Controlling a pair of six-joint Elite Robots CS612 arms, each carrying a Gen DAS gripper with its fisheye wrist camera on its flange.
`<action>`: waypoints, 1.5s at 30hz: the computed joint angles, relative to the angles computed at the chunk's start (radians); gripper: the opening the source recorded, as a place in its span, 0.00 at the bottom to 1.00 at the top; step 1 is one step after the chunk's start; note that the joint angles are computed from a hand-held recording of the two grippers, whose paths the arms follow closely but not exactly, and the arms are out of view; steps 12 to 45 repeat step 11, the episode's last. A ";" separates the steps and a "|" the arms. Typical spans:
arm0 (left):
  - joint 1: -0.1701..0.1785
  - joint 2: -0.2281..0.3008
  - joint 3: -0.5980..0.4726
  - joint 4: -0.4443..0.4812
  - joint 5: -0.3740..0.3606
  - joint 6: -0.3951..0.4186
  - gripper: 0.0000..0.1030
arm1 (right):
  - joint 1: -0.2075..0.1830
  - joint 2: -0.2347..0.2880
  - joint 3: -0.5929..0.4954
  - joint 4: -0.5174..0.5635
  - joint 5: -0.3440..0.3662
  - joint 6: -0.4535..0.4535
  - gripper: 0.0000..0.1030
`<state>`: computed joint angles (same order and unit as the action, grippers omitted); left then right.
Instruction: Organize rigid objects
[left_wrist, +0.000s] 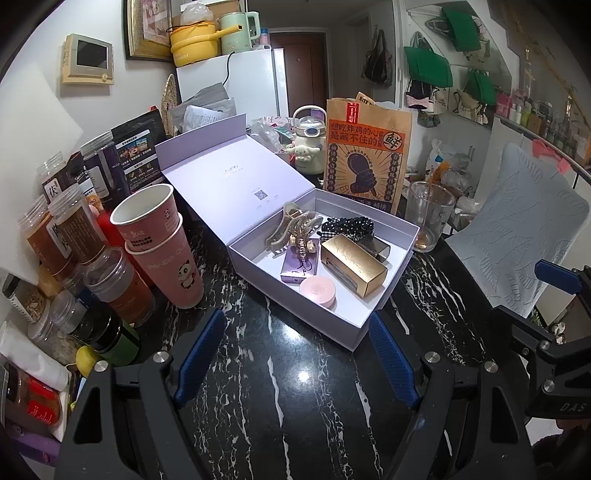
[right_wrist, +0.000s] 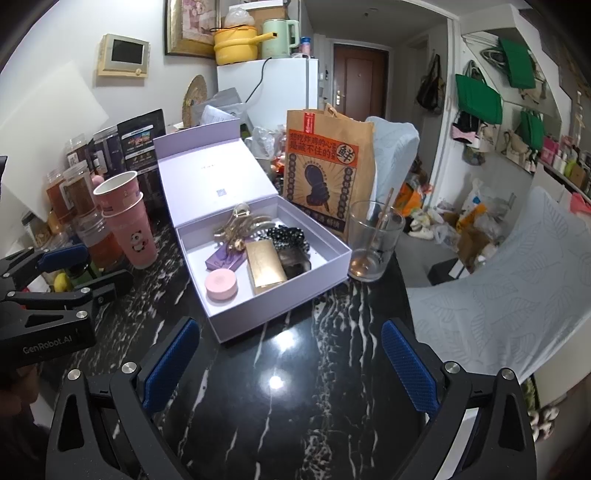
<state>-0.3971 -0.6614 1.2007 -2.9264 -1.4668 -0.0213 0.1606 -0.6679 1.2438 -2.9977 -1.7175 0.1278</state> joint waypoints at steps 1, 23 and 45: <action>0.000 0.000 0.000 0.000 0.002 0.001 0.78 | -0.001 -0.001 0.001 0.001 0.002 0.000 0.98; -0.003 0.005 -0.004 0.008 0.007 0.004 0.78 | -0.006 0.003 -0.005 0.022 0.006 0.012 0.98; -0.003 0.005 -0.004 0.008 0.007 0.004 0.78 | -0.006 0.003 -0.005 0.022 0.006 0.012 0.98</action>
